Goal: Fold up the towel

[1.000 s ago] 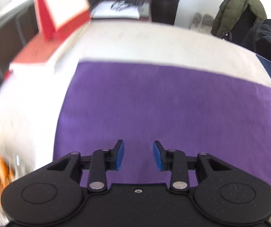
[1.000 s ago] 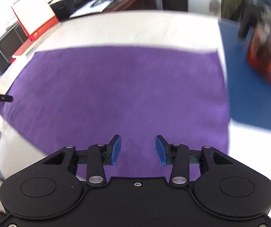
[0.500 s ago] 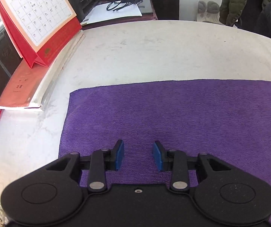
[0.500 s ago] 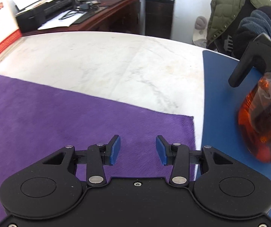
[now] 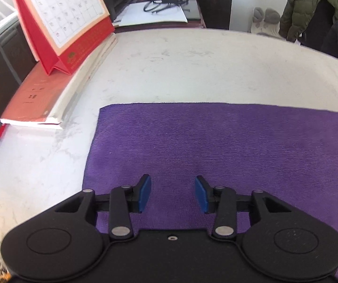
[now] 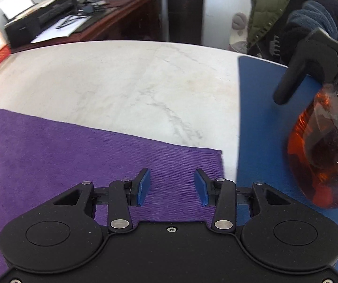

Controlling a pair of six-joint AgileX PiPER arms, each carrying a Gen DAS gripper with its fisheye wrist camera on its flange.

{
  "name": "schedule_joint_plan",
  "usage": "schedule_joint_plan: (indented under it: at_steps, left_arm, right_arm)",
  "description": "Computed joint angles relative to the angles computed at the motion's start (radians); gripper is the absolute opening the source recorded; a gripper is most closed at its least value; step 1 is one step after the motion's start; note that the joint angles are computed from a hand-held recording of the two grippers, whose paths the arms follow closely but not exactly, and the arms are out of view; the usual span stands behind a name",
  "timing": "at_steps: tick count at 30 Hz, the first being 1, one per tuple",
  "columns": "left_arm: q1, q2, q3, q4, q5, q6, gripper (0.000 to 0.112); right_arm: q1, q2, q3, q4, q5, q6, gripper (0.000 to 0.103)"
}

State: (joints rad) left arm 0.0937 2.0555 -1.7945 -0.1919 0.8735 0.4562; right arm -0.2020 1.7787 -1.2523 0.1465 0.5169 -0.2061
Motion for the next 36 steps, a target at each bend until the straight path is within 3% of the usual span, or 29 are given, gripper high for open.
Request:
schedule_joint_plan:
  at_steps: [9, 16, 22, 27, 36]
  left_arm:
    - [0.064, -0.318, 0.429, 0.001, -0.063, -0.084, 0.038]
    - [0.064, -0.499, 0.654, 0.128, -0.141, -0.309, 0.038]
    - [0.076, -0.617, 0.789, 0.279, -0.217, -0.490, 0.038]
    - [0.152, -0.603, 0.797, 0.221, -0.280, -0.445, 0.038]
    - [0.247, -0.486, 0.718, 0.002, -0.313, -0.231, 0.038]
  right_arm:
    - [0.074, -0.189, 0.205, 0.207, -0.011, -0.116, 0.041]
    - [0.153, -0.235, 0.288, 0.396, -0.027, -0.303, 0.041]
    - [0.179, -0.240, 0.305, 0.590, 0.015, -0.544, 0.043]
    - [0.217, -0.237, 0.241, 0.608, 0.078, -0.612, 0.048]
    - [0.408, -0.149, -0.066, 0.383, 0.162, -0.474, 0.049]
